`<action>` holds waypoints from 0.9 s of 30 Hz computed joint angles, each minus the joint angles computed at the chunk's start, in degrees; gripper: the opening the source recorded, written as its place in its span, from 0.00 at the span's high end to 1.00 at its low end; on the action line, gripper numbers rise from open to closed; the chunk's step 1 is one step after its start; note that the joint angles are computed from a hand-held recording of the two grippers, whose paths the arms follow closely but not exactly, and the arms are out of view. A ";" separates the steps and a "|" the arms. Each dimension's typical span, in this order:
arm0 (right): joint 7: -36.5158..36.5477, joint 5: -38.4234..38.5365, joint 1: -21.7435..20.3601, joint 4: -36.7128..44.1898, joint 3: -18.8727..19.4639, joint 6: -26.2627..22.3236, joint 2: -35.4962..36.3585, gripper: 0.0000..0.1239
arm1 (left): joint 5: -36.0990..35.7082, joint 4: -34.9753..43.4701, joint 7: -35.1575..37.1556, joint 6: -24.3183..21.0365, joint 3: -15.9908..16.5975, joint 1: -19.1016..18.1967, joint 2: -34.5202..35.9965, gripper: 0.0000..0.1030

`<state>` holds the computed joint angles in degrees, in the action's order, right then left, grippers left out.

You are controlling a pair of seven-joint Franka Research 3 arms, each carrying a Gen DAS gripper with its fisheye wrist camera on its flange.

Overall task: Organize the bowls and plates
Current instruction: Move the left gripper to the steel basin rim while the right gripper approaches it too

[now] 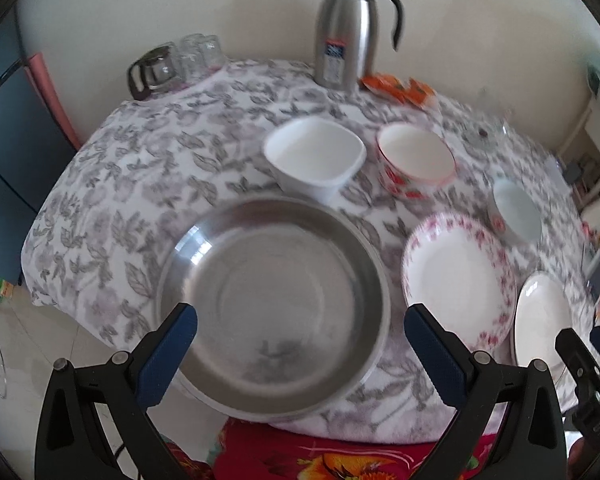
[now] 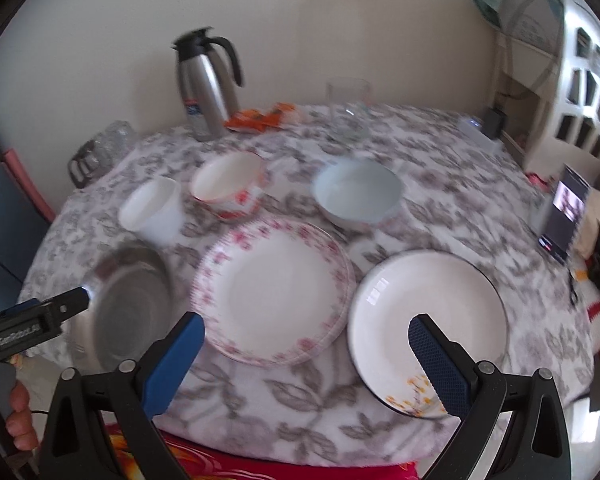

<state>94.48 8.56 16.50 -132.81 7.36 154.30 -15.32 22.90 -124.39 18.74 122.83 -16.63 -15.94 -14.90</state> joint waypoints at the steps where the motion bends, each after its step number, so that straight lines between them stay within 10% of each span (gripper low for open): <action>1: -0.41 0.46 0.42 0.92 -0.02 0.02 0.40 0.17 | 0.24 -0.29 0.01 -0.15 0.38 0.35 -0.79 0.00; 27: -11.60 19.79 7.94 9.73 0.54 -6.82 14.70 0.18 | 0.58 -23.10 -5.44 20.03 3.80 9.91 -14.85 0.00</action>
